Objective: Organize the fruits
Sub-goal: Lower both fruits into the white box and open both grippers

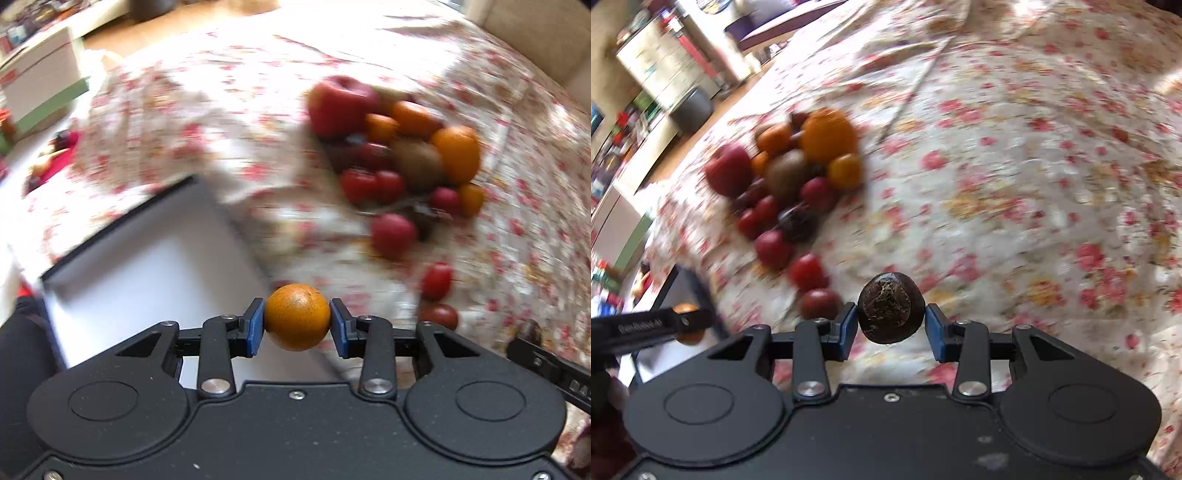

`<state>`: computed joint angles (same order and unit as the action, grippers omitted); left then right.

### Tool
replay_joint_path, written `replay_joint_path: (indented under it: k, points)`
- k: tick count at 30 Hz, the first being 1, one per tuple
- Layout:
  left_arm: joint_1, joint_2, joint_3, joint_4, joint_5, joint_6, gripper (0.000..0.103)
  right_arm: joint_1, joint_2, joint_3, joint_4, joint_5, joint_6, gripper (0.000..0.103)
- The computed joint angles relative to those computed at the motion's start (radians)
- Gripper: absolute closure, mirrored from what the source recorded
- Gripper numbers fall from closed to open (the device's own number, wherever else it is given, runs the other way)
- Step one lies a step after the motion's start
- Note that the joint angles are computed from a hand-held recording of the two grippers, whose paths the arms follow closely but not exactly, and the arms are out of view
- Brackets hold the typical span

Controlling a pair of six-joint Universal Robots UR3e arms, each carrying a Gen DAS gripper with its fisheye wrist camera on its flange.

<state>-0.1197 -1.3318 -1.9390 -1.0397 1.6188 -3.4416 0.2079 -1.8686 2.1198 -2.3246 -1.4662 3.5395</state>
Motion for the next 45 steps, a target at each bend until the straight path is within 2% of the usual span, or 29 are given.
replay_joint_path:
  k: [6, 11, 19, 23, 31, 45]
  points:
    - [0.207, 0.215, -0.095, -0.110, 0.016, 0.100, 0.056, 0.186, 0.125, -0.146, 0.023, -0.021, 0.052, 0.062]
    - [0.386, 0.358, -0.159, -0.182, -0.033, 0.187, 0.056, 0.309, 0.257, -0.302, 0.067, -0.005, 0.083, 0.062]
    - [0.624, 0.485, -0.243, -0.277, -0.141, 0.282, 0.056, 0.489, 0.478, -0.558, 0.157, -0.058, 0.165, 0.062]
    - [0.625, 0.502, -0.260, -0.272, -0.114, 0.276, 0.056, 0.563, 0.552, -0.640, 0.192, -0.114, 0.193, 0.062]
    - [0.580, 0.451, -0.256, -0.258, -0.086, 0.266, 0.056, 0.602, 0.628, -0.687, 0.211, -0.157, 0.225, 0.062]
    - [0.598, 0.462, -0.247, -0.282, -0.132, 0.290, 0.056, 0.580, 0.687, -0.690, 0.176, -0.155, 0.228, 0.060]
